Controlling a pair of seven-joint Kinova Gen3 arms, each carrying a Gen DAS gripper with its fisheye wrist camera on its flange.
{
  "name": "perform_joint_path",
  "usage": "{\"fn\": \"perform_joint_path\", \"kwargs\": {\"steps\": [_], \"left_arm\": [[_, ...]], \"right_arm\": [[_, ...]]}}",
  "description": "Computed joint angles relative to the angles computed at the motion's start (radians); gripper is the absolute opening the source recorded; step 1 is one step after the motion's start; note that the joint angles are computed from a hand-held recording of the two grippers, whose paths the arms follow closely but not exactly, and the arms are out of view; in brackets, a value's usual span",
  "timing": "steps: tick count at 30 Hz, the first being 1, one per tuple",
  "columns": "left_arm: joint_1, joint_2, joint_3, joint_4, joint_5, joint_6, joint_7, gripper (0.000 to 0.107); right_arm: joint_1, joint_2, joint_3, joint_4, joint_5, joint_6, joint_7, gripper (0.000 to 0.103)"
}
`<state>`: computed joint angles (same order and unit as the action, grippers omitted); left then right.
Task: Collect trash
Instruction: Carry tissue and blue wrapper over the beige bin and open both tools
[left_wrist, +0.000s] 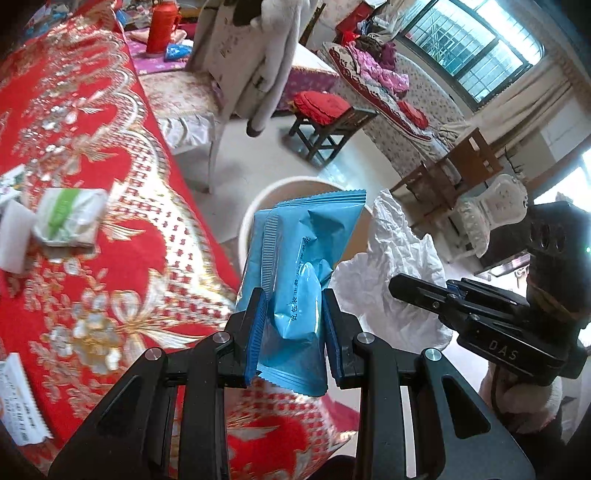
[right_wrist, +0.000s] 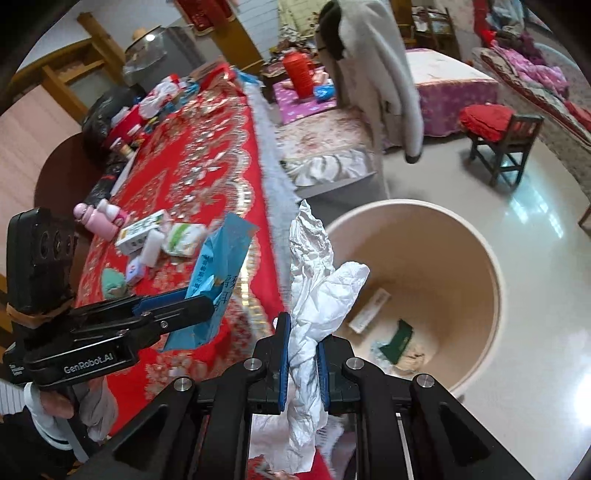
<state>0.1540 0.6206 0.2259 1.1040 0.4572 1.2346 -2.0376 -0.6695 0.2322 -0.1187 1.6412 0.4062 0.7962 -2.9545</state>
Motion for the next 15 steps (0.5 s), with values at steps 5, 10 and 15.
{"fn": "perform_joint_path", "kwargs": {"steps": [5, 10, 15], "left_arm": [[0.041, 0.026, 0.003, -0.021, -0.013, 0.008, 0.033, 0.027], [0.075, 0.057, 0.010, -0.043, -0.015, 0.005, 0.064, 0.027], [0.085, 0.085, 0.022, -0.051, 0.007, -0.004, 0.090, 0.028]], "right_arm": [[0.021, -0.015, 0.006, 0.047, -0.009, -0.004, -0.016, 0.012], [0.045, -0.024, 0.011, 0.084, -0.012, -0.012, -0.037, 0.012], [0.057, -0.028, 0.012, 0.102, 0.001, 0.010, -0.056, 0.012]]}}
